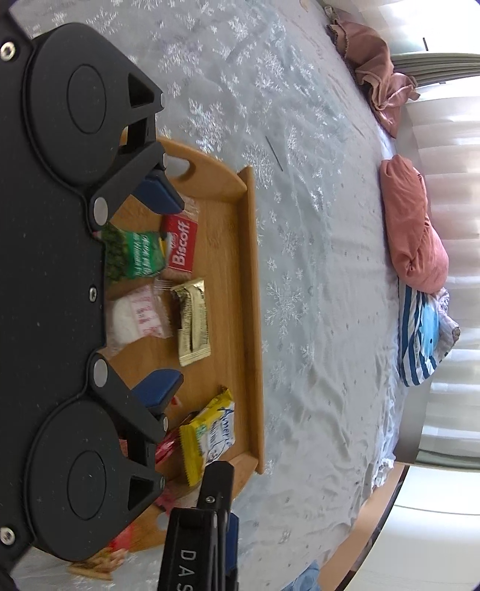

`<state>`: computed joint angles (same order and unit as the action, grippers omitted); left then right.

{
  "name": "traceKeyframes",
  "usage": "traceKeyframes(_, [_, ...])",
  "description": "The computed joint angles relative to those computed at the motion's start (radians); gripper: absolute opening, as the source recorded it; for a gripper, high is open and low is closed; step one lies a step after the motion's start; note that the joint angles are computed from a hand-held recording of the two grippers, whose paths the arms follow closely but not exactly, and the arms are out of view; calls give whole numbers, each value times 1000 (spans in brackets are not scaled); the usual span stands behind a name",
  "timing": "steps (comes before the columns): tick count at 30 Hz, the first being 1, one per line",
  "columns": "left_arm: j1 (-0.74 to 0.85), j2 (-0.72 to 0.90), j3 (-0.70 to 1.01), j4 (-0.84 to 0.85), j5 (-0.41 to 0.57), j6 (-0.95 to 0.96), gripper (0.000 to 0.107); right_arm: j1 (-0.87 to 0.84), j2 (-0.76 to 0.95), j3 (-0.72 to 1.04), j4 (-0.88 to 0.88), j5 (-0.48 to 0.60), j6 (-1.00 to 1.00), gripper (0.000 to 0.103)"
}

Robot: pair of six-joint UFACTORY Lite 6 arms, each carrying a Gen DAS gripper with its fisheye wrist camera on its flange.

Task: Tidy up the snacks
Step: 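Open both tools to release the gold bar and Amerio pack on the tray, then withdraw both open tools back from the tray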

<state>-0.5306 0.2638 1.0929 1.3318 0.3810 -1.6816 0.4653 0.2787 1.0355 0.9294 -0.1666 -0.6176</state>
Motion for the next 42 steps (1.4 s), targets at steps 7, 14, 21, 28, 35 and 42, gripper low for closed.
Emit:
traceKeyframes(7, [-73, -188, -144, -176, 98, 130, 92, 61, -178, -152, 2, -34, 11, 86])
traceKeyframes(14, [-213, -440, -382, -178, 151, 27, 92, 183, -378, -374, 22, -133, 48, 90])
traceKeyframes(21, [-387, -584, -539, -154, 264, -161, 93, 414, -553, -604, 249, -381, -95, 96])
traceKeyframes(28, [-536, -641, -677, -142, 340, -371, 92, 627, -576, -744, 372, -552, -38, 98])
traceKeyframes(35, [-630, -574, -758, -94, 368, -559, 93, 790, -437, -785, 407, -660, 126, 99])
traceKeyframes(42, [-672, -523, -798, -59, 380, -687, 93, 850, -321, -766, 397, -686, 251, 100])
